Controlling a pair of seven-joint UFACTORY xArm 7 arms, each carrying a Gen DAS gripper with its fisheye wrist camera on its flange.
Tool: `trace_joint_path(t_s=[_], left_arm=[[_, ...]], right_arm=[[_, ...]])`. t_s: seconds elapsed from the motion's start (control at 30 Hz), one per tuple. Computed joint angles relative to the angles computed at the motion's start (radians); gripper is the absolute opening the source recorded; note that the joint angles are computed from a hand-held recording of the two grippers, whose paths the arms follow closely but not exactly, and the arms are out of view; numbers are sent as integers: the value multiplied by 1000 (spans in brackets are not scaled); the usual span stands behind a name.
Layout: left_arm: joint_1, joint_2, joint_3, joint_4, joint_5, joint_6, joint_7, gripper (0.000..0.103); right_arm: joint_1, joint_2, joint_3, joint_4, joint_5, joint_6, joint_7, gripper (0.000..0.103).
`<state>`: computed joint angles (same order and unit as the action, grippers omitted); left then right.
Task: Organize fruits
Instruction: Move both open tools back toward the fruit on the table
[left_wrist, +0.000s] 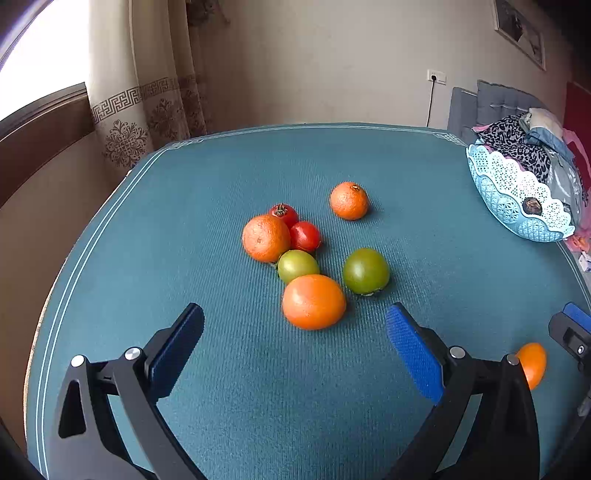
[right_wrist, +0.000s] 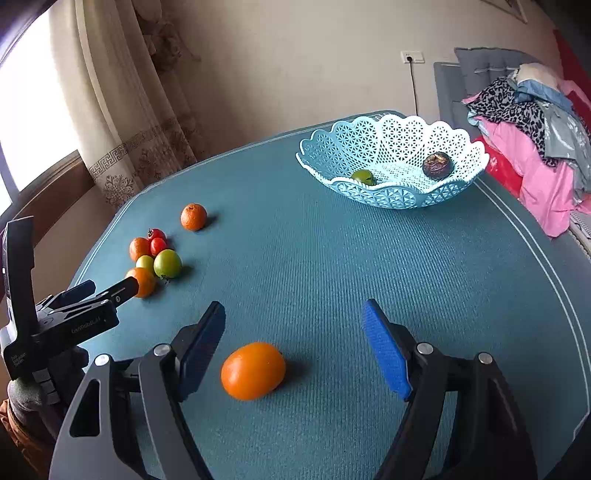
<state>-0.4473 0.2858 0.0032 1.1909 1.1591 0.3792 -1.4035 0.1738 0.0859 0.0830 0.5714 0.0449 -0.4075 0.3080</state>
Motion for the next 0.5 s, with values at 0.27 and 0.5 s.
trace_joint_path(t_s=[0.27, 0.5], left_arm=[[2, 28, 3, 15, -47, -4, 38, 100], [3, 54, 21, 30, -143, -28, 107, 100]], right_arm=[[15, 12, 8, -3, 22, 13, -27, 76], [-14, 21, 19, -5, -70, 24, 46, 76]])
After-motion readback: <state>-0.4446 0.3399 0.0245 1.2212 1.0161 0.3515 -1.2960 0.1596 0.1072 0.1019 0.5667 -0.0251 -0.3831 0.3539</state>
